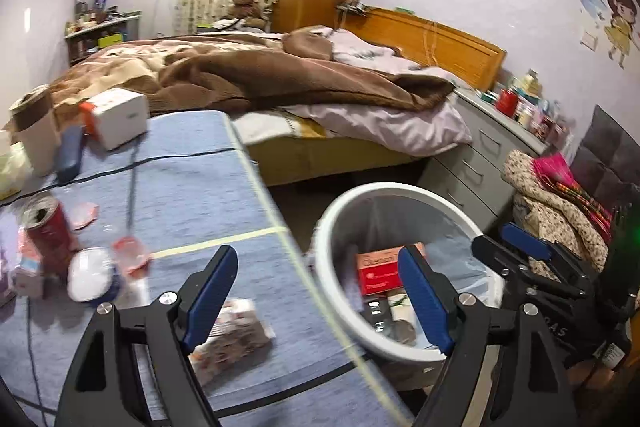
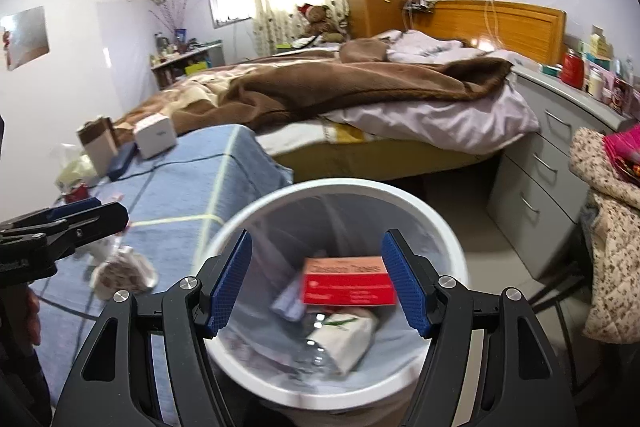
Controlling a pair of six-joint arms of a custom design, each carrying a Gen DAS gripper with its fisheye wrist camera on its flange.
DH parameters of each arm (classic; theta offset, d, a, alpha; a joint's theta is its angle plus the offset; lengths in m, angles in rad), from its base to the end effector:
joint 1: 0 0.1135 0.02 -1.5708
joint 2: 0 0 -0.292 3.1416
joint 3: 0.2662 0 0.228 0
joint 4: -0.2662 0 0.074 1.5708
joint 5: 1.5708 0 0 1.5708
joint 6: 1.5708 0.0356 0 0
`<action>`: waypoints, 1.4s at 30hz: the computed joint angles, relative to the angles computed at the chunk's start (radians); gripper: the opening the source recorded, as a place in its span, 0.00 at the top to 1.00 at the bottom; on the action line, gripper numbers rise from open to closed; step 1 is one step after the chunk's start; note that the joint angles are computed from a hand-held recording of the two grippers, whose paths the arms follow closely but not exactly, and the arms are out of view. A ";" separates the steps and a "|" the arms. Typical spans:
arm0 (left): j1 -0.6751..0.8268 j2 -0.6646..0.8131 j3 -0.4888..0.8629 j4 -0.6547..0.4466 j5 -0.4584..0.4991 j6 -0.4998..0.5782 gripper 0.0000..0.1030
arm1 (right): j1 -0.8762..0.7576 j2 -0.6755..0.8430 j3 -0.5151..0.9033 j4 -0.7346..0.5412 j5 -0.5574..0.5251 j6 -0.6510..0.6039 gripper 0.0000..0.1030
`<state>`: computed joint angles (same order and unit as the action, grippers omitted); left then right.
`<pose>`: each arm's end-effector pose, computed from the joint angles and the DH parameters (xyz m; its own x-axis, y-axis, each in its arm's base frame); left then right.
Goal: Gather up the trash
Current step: 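Carry box and cloth bag over the bin and open both tools, then grasp the patterned paper cup with the right tool while the left tool grasps the red can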
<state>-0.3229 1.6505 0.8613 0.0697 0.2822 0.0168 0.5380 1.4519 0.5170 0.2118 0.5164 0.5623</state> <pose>0.3024 -0.1116 0.2194 -0.6164 0.2233 -0.7551 0.5138 0.8407 -0.1709 0.2176 0.1094 0.1926 -0.5488 0.2124 -0.8085 0.1949 0.9730 0.1233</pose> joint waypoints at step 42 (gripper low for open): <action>0.664 0.154 0.072 -0.038 0.180 0.180 0.15 | 0.181 0.571 0.563 -0.100 -0.317 0.126 0.33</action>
<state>0.3413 1.8045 0.9337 0.0316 0.4619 0.1972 0.7192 2.0229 1.0798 0.1114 0.1997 0.6887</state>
